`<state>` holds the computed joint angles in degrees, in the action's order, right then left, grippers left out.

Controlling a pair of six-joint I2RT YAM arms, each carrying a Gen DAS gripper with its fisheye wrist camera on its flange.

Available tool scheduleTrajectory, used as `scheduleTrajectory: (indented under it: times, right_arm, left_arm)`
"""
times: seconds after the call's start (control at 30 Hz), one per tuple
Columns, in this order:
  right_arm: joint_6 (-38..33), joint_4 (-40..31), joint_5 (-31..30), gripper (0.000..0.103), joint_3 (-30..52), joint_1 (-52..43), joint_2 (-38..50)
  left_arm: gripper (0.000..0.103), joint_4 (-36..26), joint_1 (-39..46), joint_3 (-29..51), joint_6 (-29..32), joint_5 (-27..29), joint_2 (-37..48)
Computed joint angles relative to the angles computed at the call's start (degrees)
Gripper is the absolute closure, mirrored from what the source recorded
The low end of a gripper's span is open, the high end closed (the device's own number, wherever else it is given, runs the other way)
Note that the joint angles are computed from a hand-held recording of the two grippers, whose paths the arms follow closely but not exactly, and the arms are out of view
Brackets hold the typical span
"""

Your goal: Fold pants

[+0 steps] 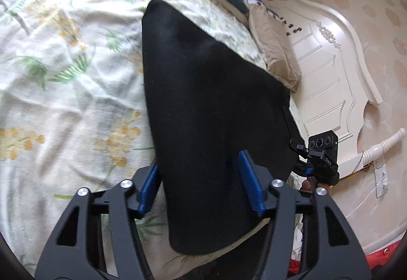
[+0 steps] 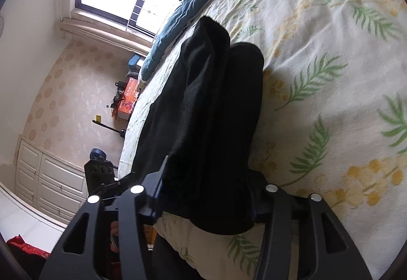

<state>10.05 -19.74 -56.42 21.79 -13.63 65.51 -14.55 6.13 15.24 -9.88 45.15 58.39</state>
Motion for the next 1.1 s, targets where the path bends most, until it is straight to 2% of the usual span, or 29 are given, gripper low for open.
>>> scheduleTrajectory:
  times: [0.07, 0.17, 0.3, 0.43, 0.5, 0.57, 0.67, 0.8, 0.9, 0.93, 0.97, 1.0, 1.03, 1.1]
  right_arm:
    - [-2.0, -1.6, -0.9, 0.040, 1.0, -3.0, 0.4]
    - [-4.3, -1.7, -2.9, 0.039, 4.4, -6.2, 6.2]
    - [-1.3, 5.2, -4.5, 0.037, 8.9, -3.8, 16.7]
    - [0.8, 8.9, -2.9, 0.037, 10.2, -0.2, 19.5]
    - [-1.2, 7.1, -1.0, 0.052, 10.7, 0.6, 19.2]
    - [-2.5, 6.3, -1.2, 0.068, 10.6, 0.1, 20.3]
    - [-1.9, 8.5, -3.1, 0.072, 8.8, -0.7, 20.5]
    - [-2.0, 10.8, -4.8, 0.072, 7.2, -1.5, 20.8]
    - [-4.5, 9.6, -5.3, 0.064, 7.0, -2.4, 19.5]
    - [-5.2, 8.3, -5.2, 0.057, 7.4, -2.6, 19.0]
    - [-6.5, 6.4, -5.5, 0.049, 7.8, -3.1, 18.5]
    - [-7.8, 5.0, -6.8, 0.041, 8.1, -4.0, 18.2]
    - [-7.7, 5.2, -7.9, 0.036, 8.5, -4.3, 18.4]
    - [-6.9, 5.5, -7.6, 0.033, 9.9, -3.4, 19.2]
  left_arm:
    - [0.039, -1.9, 3.1, 0.8, 3.0, 2.4, 0.3]
    - [0.036, -1.3, 4.2, 4.0, 6.5, 3.5, 6.8]
    - [0.036, 5.7, 2.1, 8.0, 4.6, 2.8, 17.6]
    - [0.037, 10.1, 0.1, 10.3, 2.2, 2.1, 23.0]
    - [0.052, 10.2, -0.6, 11.1, 2.4, 2.0, 24.7]
    - [0.060, 10.3, -0.7, 11.4, 2.7, 2.2, 25.7]
    - [0.069, 10.8, -0.2, 11.4, 2.9, 3.5, 26.6]
    - [0.070, 12.2, 0.6, 10.8, 3.4, 4.4, 27.1]
    - [0.062, 12.2, 0.0, 9.3, 5.1, 2.4, 23.1]
    - [0.061, 11.6, 0.0, 9.2, 5.4, 2.0, 21.9]
    - [0.053, 10.3, 0.4, 9.4, 6.2, 2.0, 20.7]
    - [0.041, 9.7, 0.7, 9.7, 6.5, 2.2, 20.4]
    - [0.038, 9.5, 1.3, 9.8, 6.8, 2.9, 20.5]
    - [0.036, 10.0, 2.3, 10.8, 7.4, 3.9, 22.3]
